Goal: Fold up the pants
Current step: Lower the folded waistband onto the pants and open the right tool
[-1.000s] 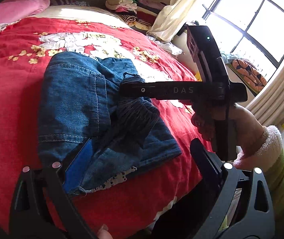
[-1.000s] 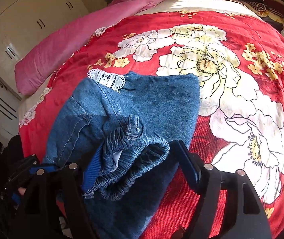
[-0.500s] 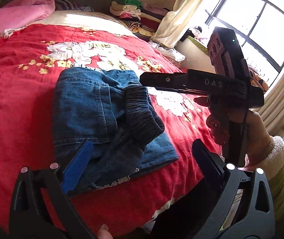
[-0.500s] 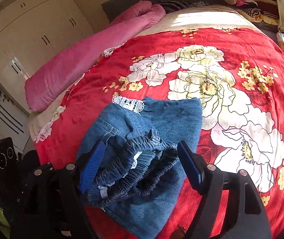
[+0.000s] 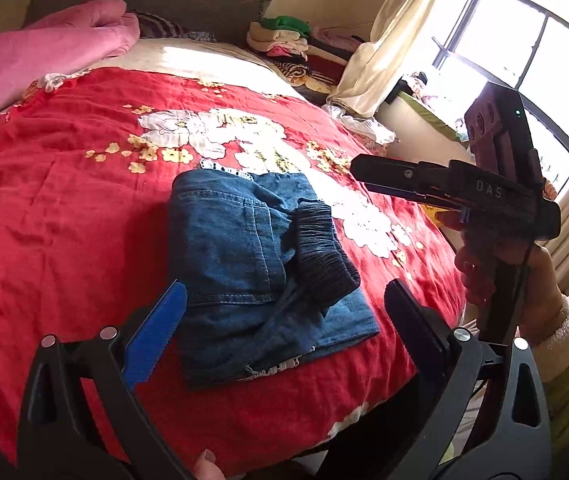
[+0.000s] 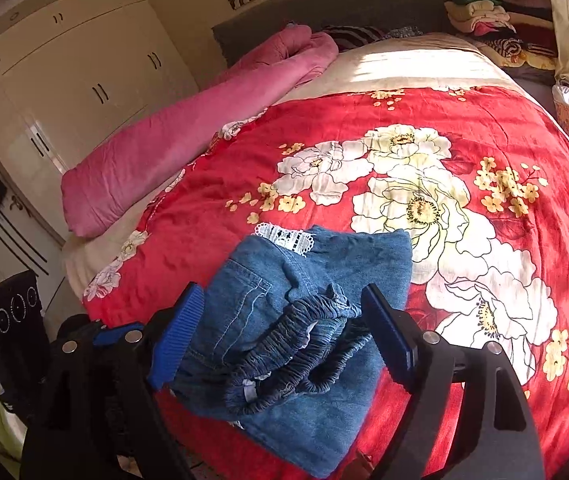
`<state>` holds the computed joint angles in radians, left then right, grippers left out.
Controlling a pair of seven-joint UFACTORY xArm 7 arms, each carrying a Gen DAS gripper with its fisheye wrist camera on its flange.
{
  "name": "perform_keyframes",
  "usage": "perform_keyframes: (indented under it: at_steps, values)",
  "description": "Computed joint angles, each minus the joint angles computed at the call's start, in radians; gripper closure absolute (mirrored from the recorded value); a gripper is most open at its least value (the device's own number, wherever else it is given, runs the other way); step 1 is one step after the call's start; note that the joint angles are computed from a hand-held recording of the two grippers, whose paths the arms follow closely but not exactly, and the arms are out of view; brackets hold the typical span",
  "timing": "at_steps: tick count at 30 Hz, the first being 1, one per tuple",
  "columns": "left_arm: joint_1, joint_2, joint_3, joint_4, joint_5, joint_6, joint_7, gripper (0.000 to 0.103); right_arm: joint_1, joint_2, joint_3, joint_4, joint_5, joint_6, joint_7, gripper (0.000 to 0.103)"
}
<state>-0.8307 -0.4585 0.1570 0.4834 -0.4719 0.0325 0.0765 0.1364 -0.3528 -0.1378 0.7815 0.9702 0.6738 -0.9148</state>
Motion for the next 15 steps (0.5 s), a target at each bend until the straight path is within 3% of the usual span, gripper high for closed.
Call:
perform_keyframes:
  at_steps: [9,14,15]
  values:
    - [0.136,-0.022,-0.086,-0.016,0.066,0.013,-0.082,0.010,0.011,-0.079,-0.009,-0.049,-0.007,-0.043,0.012,0.019]
    - [0.181,0.008,-0.090,0.006,0.094,0.024,-0.126,0.010,0.028,-0.122,-0.019,-0.091,-0.024,-0.081,0.022,0.018]
    - [0.215,-0.033,-0.129,-0.026,0.114,0.024,-0.133,0.010,0.033,-0.132,-0.023,-0.101,-0.026,-0.089,0.021,0.018]
